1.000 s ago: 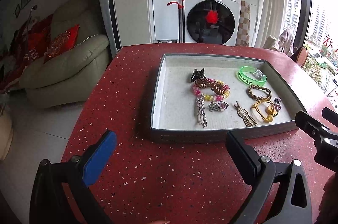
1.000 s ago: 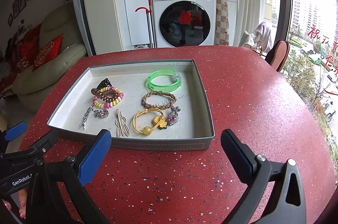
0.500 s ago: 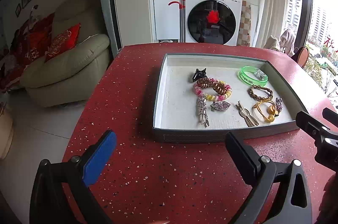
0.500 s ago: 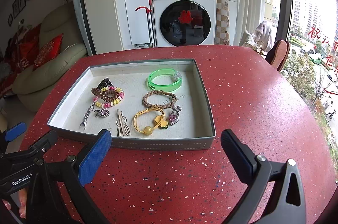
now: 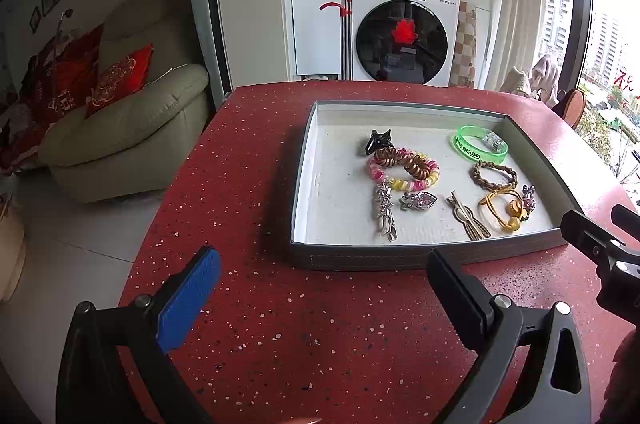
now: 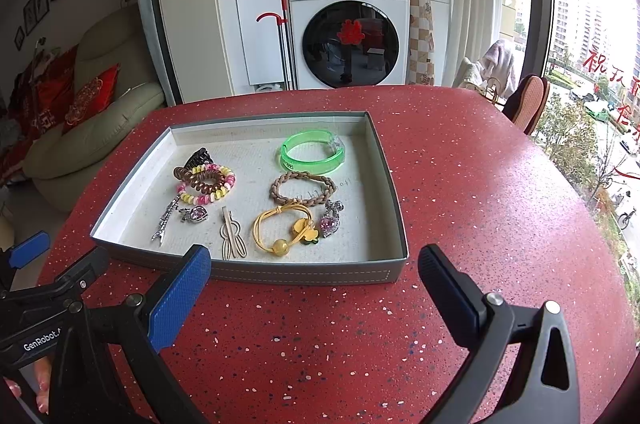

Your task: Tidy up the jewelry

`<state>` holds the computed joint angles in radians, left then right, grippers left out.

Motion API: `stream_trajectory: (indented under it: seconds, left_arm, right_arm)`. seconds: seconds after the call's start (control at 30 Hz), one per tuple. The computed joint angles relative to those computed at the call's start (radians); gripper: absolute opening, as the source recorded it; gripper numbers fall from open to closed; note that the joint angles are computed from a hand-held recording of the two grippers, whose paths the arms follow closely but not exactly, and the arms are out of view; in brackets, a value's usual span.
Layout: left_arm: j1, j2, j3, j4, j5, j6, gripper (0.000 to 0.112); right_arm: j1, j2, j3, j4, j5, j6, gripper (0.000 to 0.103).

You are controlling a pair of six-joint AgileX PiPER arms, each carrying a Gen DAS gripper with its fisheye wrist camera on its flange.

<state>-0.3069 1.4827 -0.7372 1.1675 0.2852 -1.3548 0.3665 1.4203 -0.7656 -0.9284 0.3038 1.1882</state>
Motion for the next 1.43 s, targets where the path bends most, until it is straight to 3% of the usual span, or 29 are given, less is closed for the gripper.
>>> stream_trajectory:
  seconds: [1.23,1.43]
  left_arm:
    - [-0.007,-0.015,0.003,-0.004,0.023,0.013,0.103]
    - [-0.018,-0.021,0.011,0.058,0.031,-0.045,0.103]
  right_arm:
    - [0.014,-0.005,-0.009,0.021,0.015,-0.017,0.103]
    - [0.02,-0.01,-0.009,0.024,0.023,-0.017,0.103]
